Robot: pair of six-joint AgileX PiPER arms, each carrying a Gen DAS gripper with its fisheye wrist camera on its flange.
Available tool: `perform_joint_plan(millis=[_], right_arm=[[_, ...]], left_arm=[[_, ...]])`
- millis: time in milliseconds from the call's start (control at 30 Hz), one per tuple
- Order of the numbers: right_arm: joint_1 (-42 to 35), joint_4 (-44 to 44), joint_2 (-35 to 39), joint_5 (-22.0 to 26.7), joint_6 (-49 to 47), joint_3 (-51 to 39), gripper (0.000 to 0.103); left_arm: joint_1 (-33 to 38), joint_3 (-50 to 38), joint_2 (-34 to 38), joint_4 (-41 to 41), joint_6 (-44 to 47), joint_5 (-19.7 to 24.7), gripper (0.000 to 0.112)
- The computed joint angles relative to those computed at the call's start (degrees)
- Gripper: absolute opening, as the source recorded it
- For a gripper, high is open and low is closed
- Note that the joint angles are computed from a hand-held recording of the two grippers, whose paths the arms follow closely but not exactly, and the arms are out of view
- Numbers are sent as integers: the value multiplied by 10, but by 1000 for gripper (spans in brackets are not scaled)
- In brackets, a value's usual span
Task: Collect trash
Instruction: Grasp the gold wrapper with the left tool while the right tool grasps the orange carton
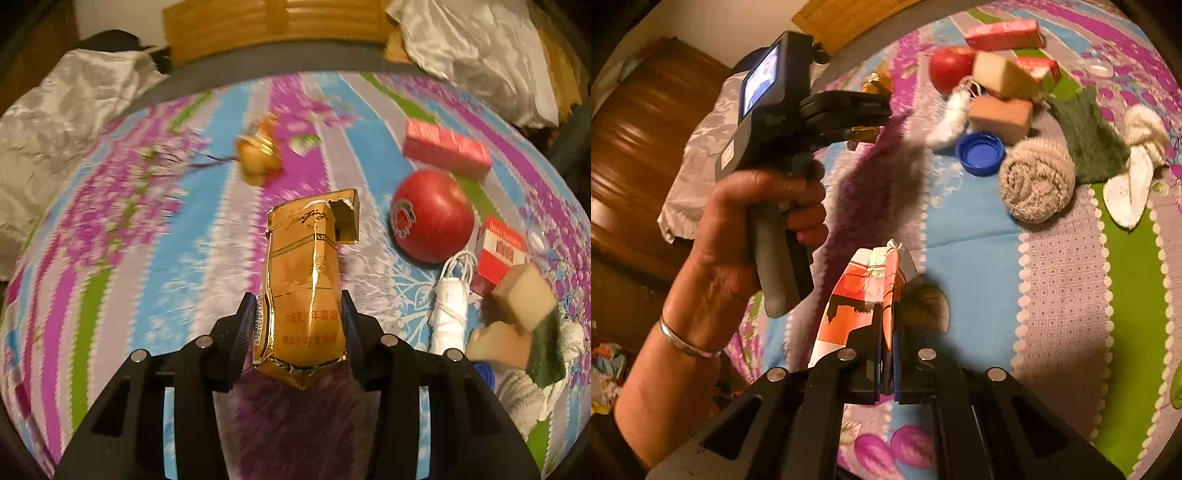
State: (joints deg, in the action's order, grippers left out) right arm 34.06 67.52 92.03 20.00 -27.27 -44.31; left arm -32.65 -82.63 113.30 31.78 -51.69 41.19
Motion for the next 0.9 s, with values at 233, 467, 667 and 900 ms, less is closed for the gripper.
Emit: perform_joint_plan(millis=[233,467,667,900], right_arm=[[32,-167,-111,-1,158,48,5],[56,-353,-237,24,363,114,5],[48,-458,-345,48,494,166,5],[-50,-508,-487,145,525,178,5]], left_arm=[[-64,70,-94,96,-129,68,43],[-162,97,-140,155,-207,163,44],[-246,88,-144,179,-243,229,44],[-313,43,-132,188,-244,279,44]])
